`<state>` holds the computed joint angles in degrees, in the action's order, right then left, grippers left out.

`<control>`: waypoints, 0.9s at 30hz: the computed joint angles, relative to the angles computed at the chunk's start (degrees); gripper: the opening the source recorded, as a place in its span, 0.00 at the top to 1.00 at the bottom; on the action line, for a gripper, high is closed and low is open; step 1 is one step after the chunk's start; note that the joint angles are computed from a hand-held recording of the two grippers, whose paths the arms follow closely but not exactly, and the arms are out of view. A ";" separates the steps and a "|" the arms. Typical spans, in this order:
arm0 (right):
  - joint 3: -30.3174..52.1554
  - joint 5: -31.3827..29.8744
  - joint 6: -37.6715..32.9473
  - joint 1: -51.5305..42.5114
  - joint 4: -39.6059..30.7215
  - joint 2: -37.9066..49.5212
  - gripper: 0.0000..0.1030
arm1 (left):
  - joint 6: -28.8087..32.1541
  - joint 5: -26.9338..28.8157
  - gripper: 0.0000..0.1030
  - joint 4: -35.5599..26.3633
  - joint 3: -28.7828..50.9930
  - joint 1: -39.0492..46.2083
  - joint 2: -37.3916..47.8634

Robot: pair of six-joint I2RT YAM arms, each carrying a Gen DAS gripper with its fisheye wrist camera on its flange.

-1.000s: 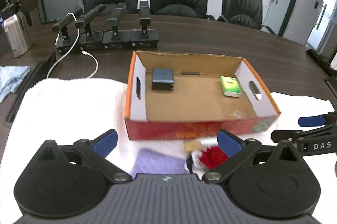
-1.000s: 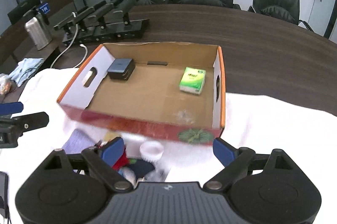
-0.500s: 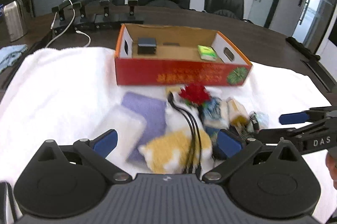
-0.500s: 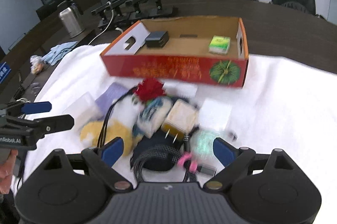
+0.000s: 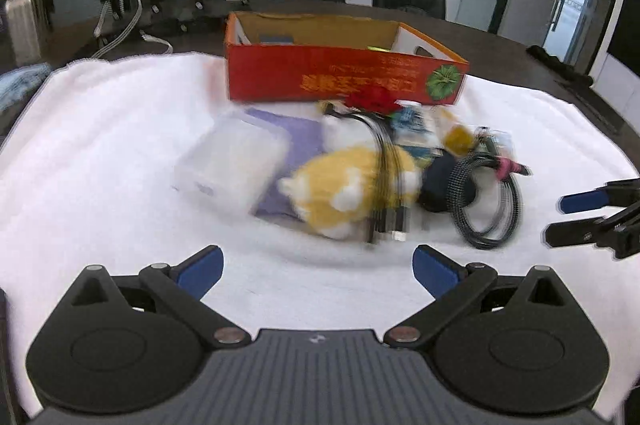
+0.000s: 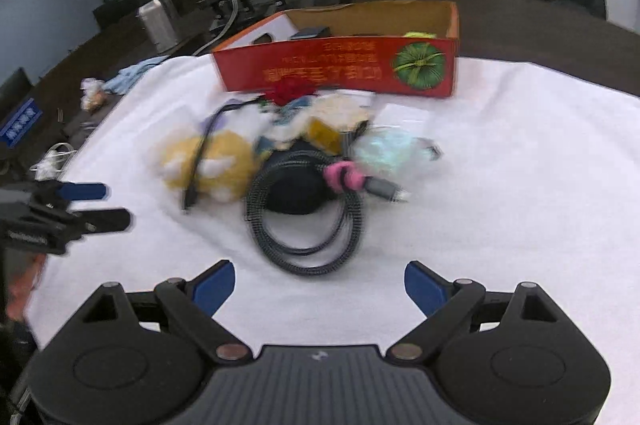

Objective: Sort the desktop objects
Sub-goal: 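Grasp the black USB cable with the left tool while the right tool grasps the braided cable, then carry both cables into the cardboard box and open both tools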

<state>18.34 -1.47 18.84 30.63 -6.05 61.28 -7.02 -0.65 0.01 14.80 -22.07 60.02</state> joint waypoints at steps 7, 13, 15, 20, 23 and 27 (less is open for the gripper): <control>-3.29 -4.67 0.04 -4.18 13.82 6.65 0.17 | 1.21 5.08 0.00 9.20 0.51 4.51 7.36; -1.46 -2.28 3.40 -3.49 29.03 21.81 0.71 | 1.53 1.03 0.08 17.73 7.15 -3.54 18.90; -1.01 -1.10 4.06 -2.96 30.13 23.68 0.84 | 0.18 3.01 0.23 15.65 12.25 -2.99 23.35; -5.09 2.25 1.58 0.02 29.82 16.79 0.88 | -1.44 10.32 0.83 8.70 21.35 0.06 30.55; -7.26 4.99 -0.05 2.36 24.52 8.07 0.92 | -1.44 11.97 0.94 8.04 20.88 1.28 28.81; -7.51 8.79 -1.41 5.91 15.01 -3.29 0.95 | -0.79 13.26 0.95 8.00 17.90 2.72 21.69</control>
<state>10.83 7.31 17.43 36.54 8.95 58.00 -7.81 12.62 8.01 32.70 -19.36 81.72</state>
